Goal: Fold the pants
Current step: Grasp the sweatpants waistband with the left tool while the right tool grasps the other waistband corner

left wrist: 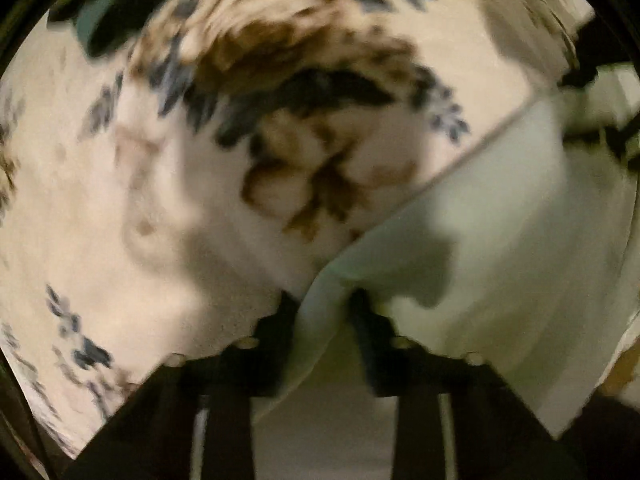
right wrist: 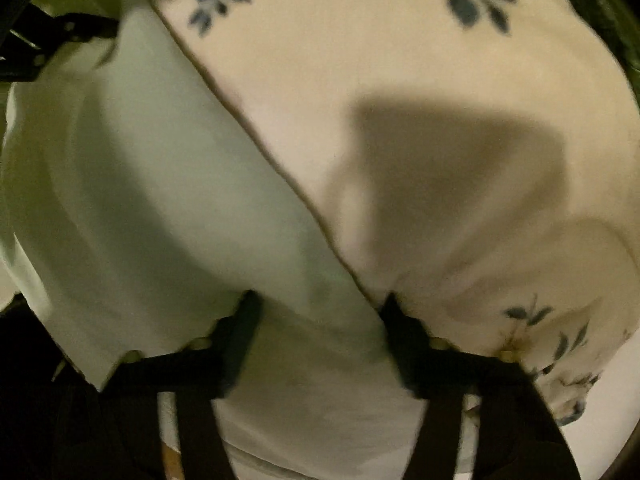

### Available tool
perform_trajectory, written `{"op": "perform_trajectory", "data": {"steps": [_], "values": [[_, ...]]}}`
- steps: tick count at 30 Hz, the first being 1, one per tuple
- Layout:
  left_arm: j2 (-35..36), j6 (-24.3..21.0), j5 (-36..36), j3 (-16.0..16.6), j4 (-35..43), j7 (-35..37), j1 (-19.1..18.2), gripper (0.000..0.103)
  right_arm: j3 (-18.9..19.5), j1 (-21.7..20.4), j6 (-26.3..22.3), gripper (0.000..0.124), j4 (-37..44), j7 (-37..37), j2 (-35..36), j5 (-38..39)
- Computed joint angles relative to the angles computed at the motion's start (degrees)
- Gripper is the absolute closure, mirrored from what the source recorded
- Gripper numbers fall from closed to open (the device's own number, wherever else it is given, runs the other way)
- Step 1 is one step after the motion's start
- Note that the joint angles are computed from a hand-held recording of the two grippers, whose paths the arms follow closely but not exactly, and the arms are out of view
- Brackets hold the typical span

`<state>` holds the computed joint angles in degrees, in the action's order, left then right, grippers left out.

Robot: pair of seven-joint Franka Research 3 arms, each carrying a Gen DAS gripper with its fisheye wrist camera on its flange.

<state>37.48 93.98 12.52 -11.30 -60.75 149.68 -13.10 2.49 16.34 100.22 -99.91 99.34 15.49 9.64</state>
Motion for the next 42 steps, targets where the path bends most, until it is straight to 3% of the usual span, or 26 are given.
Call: {"op": "perform_trajectory", "data": {"steps": [3,4,6,10,12,14,16,17,20,23,26,28,30,31,33,36,38,41,42], "values": [[-5.89,6.47,-1.75,-0.82,-8.69,-0.78,1.64,0.093,0.13,1.34,2.92,0.106,-5.17,5.45,-6.1,-2.06],[-7.02,7.05,-2.55,-1.93,-9.68,-2.2,2.85,0.094,0.32,1.55,3.78,0.108,-6.57,7.01,-7.95,-2.48],[-9.1,6.58,-4.19,-4.54,-11.26,-4.13,5.69,0.097,1.09,2.07,5.45,0.111,-10.11,11.19,-12.94,-2.8],[-16.67,3.4,-10.04,-4.58,-17.07,-6.58,9.06,0.097,3.58,3.22,5.12,0.113,-13.17,19.11,-20.78,-2.25],[-21.92,2.8,-13.3,-1.23,-22.23,-6.67,8.05,0.097,4.76,3.77,3.86,0.113,-14.36,22.2,-24.72,-1.53],[-26.94,2.38,-14.73,-0.44,-28.4,-7.98,8.95,0.097,6.15,4.61,2.94,0.113,-15.47,24.51,-28.6,-0.33],[-28.48,0.09,-15.01,-1.39,-28.51,-7.93,13.29,0.097,8.08,6.14,1.59,0.113,-17.08,28.25,-32.88,2.4],[-30.05,-2.84,-14.62,-0.93,-29.82,-8.63,14.0,0.097,9.61,7.13,2.86,0.113,-18.38,30.64,-33.59,3.74],[-36.74,-4.73,-13.7,2.17,-37.68,-7.71,16.1,0.097,12.01,10.11,7.02,0.113,-20.61,35.28,-32.53,7.83],[-41.33,-1.43,-11.58,2.98,-47.49,-12.34,17.49,0.097,12.36,12.43,12.85,0.113,-23.72,38.58,-29.65,13.11],[-43.42,2.48,-10.74,6.58,-53.43,-15.54,14.46,0.097,13.11,14.67,16.46,0.113,-25.43,41.99,-26.56,14.33],[-44.5,5.32,-11.02,6.64,-56.36,-17.26,14.64,0.097,13.4,15.77,18.6,0.112,-26.79,45.79,-25.77,14.32],[-45.26,7.14,-11.75,4.69,-57.99,-18.11,16.73,0.097,13.27,16.51,21.55,0.112,-29.78,48.73,-26.89,14.93],[-45.63,8.09,-11.76,5.82,-58.76,-18.37,15.54,0.096,12.97,16.76,22.27,0.112,-30.59,49.59,-27.35,15.61],[-46.43,9.17,-12.23,4.35,-59.91,-19.08,17.18,0.093,12.5,17.13,22.48,0.112,-31.83,50.93,-29.19,16.55],[-48.33,10.86,-11.23,5.06,-61.73,-20.98,15.7,0.092,12.38,17.4,21.46,0.106,-31.84,52.88,-31.23,16.86],[-49.76,11.31,-10.25,3.87,-62.02,-22.43,16.14,0.09,12.47,17.23,20.58,0.1,-31.69,54.69,-33.23,16.25],[-53.04,12.03,-9.64,3.67,-62.47,-25.9,15.27,0.088,12.9,16.34,23.26,0.071,-33.39,58.98,-37.24,16.02],[-53.87,12.5,-9.59,3.77,-62.6,-26.49,14.96,0.087,12.96,15.82,23.92,0.056,-33.89,61.02,-39.02,15.98]]}}
